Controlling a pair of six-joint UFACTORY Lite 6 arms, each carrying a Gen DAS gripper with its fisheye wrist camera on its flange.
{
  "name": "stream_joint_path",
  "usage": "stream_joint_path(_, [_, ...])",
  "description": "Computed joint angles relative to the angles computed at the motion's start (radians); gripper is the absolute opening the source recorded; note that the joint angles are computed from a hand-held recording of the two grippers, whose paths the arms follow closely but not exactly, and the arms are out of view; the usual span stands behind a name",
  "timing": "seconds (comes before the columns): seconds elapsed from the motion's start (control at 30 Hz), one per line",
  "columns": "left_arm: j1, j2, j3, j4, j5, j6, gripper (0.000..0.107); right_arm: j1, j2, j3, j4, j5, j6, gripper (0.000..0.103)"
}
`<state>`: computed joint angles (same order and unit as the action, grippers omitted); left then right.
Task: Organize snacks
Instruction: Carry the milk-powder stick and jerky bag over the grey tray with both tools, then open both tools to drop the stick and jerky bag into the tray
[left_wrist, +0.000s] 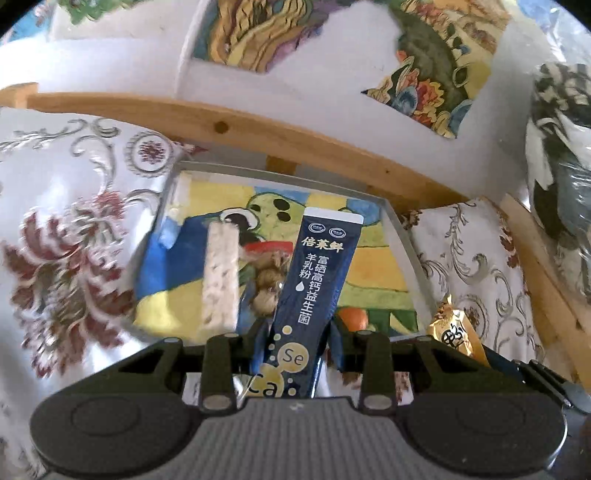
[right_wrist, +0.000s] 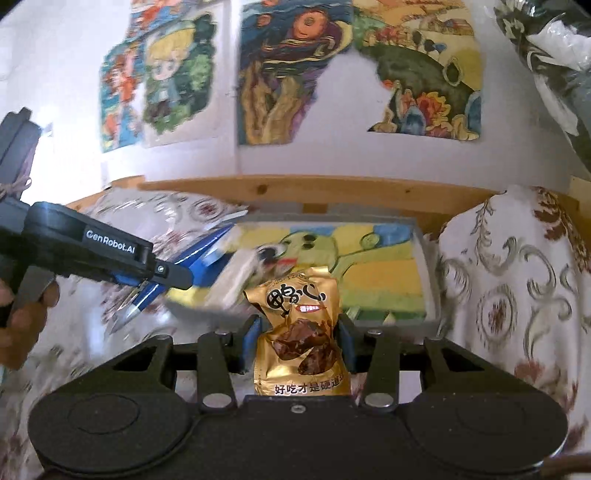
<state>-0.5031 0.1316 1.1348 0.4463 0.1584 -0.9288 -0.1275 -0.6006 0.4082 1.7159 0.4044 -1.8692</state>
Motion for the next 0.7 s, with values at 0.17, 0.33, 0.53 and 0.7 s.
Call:
stream_joint_path(0.17, [0.017, 0.172, 0.181, -0.096, 0.018, 0.153, 0.038, 0.057, 0.271, 0.199, 0.249, -0.095, -0.199, 0.046])
stream_joint_path(0.33, [0.014, 0.334, 0.362, -0.14, 0.08, 0.232, 0.038, 0.106, 0.501, 0.376, 0.561, -0.173, -0.5, 0.046])
stream_joint_path(0.53, [0.02, 0.488, 0.523, -0.144, 0.124, 0.274, 0.038, 0.126, 0.688, 0.463, 0.936, -0.168, -0.853, 0.046])
stream_joint_path(0.7, [0.035, 0.56, 0.583, -0.201, 0.12, 0.326, 0.038, 0.128, 0.789, 0.504, 1.062, -0.14, -0.959, 0.046])
